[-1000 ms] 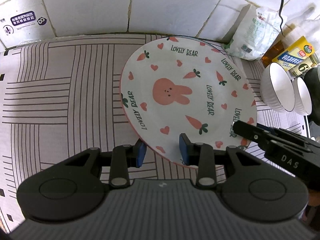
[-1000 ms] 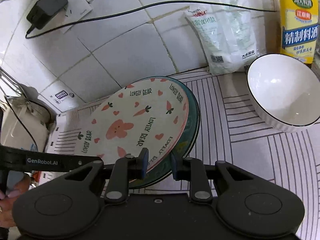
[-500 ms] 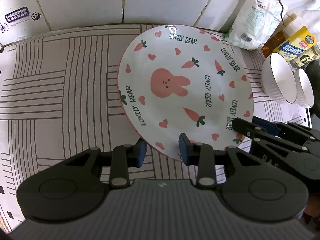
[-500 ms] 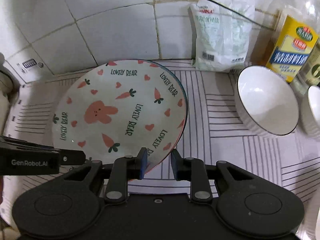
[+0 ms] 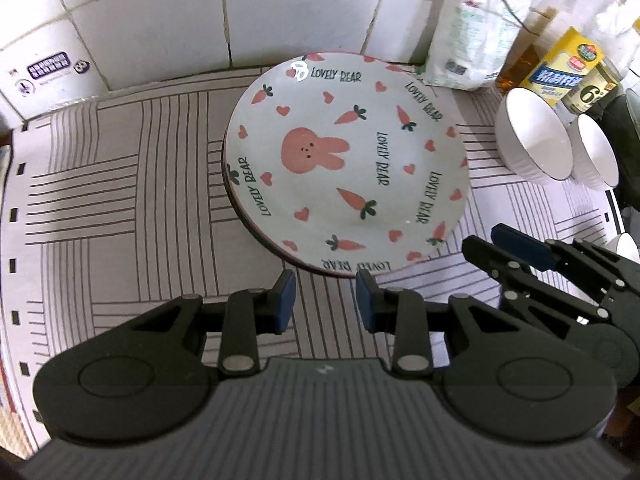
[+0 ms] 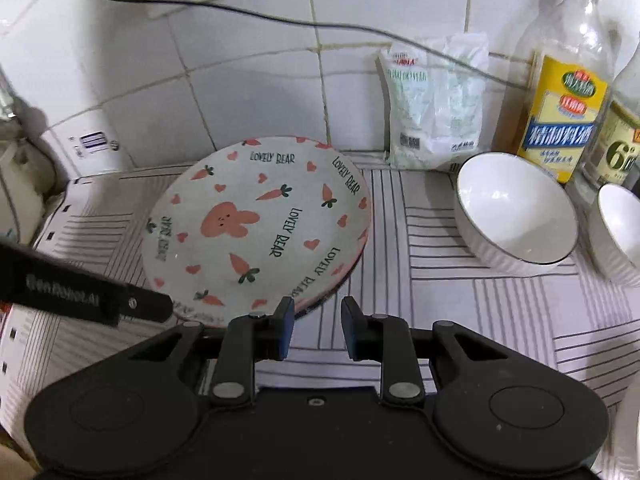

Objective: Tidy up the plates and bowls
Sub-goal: 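Open both grippers and withdraw from the plate stack, then move both grippers to the rim of the large white bowl by the stove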

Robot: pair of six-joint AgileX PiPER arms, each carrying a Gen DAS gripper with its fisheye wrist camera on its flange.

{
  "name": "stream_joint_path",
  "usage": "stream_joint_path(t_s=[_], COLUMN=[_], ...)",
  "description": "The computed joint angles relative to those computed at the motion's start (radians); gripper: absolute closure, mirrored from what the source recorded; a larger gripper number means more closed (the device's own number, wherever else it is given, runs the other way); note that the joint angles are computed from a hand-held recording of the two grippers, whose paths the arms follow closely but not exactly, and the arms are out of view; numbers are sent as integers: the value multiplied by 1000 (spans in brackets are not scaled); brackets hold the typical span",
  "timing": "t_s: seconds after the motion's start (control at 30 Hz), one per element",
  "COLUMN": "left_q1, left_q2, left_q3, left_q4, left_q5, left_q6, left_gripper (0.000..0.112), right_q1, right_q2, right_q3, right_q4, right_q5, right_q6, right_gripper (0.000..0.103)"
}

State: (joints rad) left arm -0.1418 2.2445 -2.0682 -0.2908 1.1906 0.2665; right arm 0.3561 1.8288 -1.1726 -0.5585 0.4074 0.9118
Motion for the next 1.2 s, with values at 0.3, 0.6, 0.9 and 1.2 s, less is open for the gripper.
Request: stream_joint_path(t_s=[0.3,0.6,0.9,1.2], left_q1=[-63,-214,-431,-621], left_q2=[-154,-269,-343,-333], left_q3=[104,152,210,203], left_q4=[64,150,249,360], left_q5=[-35,16,11,0], left_q6=[-80,-243,-430,-587], left_gripper=[79,70,59,47], right_q1=[-87,-244,-548,-1066], right_q2=[-222,-471,-742,-857], right_q3=[198,298,450,638], right_q4=[113,588,1155,1621], right_q5=[-131,-80,46,291], right_q6=[-189,-836,-1591,-2295], right_gripper=[72,64,35,12])
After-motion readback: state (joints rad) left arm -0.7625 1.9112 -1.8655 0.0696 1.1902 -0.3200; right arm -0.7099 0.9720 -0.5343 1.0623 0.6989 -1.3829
